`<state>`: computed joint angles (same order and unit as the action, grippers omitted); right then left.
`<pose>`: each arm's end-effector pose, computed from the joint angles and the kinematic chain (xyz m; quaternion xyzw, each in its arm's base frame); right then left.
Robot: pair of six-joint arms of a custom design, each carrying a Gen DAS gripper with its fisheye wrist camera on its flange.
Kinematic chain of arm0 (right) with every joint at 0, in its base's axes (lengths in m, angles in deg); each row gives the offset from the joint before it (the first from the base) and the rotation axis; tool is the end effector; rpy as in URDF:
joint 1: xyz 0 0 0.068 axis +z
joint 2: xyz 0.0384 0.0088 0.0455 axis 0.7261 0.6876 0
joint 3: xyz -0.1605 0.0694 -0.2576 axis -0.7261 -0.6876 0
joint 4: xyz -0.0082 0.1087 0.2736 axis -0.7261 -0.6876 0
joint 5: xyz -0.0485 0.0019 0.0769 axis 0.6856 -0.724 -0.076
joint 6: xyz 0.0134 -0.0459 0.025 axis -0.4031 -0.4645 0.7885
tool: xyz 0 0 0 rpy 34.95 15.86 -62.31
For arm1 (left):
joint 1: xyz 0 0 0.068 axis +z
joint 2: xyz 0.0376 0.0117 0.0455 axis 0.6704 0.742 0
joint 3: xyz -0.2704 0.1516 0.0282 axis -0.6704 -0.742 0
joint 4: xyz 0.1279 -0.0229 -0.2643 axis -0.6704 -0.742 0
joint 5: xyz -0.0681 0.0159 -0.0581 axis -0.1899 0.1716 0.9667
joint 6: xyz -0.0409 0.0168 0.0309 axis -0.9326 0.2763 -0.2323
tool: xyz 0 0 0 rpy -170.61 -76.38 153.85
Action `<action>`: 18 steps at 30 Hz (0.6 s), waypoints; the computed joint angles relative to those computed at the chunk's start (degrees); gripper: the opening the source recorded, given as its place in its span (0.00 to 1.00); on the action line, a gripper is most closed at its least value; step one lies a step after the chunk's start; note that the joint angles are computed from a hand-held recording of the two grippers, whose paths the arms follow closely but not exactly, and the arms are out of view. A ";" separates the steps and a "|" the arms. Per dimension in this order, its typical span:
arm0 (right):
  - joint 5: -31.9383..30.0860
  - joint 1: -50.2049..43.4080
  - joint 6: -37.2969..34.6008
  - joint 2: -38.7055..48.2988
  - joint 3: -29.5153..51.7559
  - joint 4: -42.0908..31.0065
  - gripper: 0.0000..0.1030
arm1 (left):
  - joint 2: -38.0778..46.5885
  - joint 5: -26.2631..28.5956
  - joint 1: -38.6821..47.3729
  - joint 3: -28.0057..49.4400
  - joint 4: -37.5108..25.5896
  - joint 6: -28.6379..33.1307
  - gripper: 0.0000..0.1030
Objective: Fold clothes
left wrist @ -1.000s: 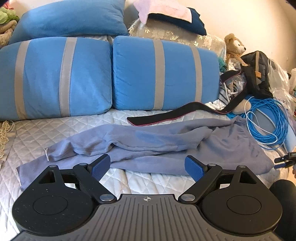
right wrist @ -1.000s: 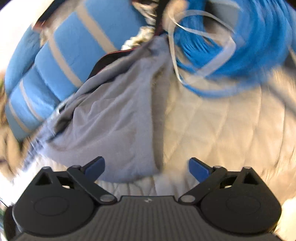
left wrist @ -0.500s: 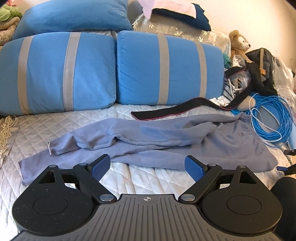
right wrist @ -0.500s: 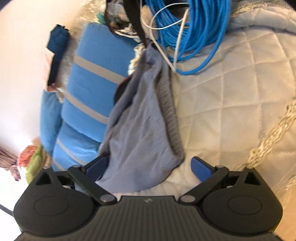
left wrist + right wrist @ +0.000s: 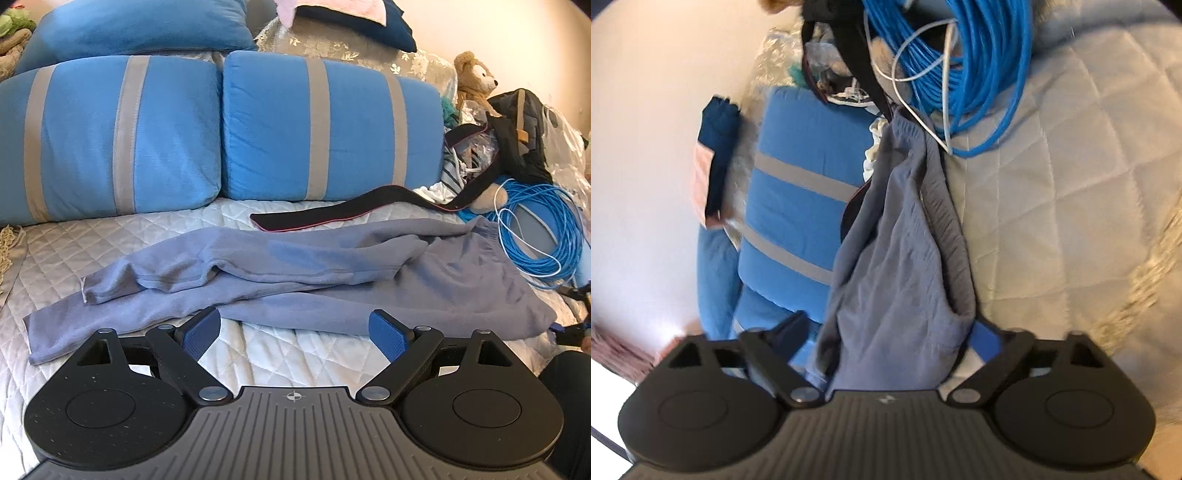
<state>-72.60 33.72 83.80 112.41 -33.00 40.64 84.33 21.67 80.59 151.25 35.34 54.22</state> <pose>0.1660 -0.0170 0.1492 0.3503 0.7154 0.4607 0.3915 0.2896 0.1973 0.3272 0.1826 0.8792 -0.1244 0.4222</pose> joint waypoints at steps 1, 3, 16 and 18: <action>2.24 1.94 -0.40 1.70 0.68 0.35 0.73 | -0.23 0.00 -0.24 0.04 -0.34 0.23 0.85; 7.48 5.89 -2.43 3.50 2.37 -1.27 0.59 | -0.56 0.08 -0.70 0.55 -1.61 1.39 0.85; 19.46 9.38 -7.22 -0.82 11.08 -24.08 0.09 | -1.96 -1.08 -4.21 2.38 0.70 -3.16 0.85; 18.15 7.10 -9.38 -2.12 12.41 -27.90 0.08 | -2.02 -0.90 -3.66 1.99 0.93 -3.38 0.85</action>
<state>-54.45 40.83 74.42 110.29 -20.58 12.74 82.32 20.77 76.94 153.24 36.27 50.84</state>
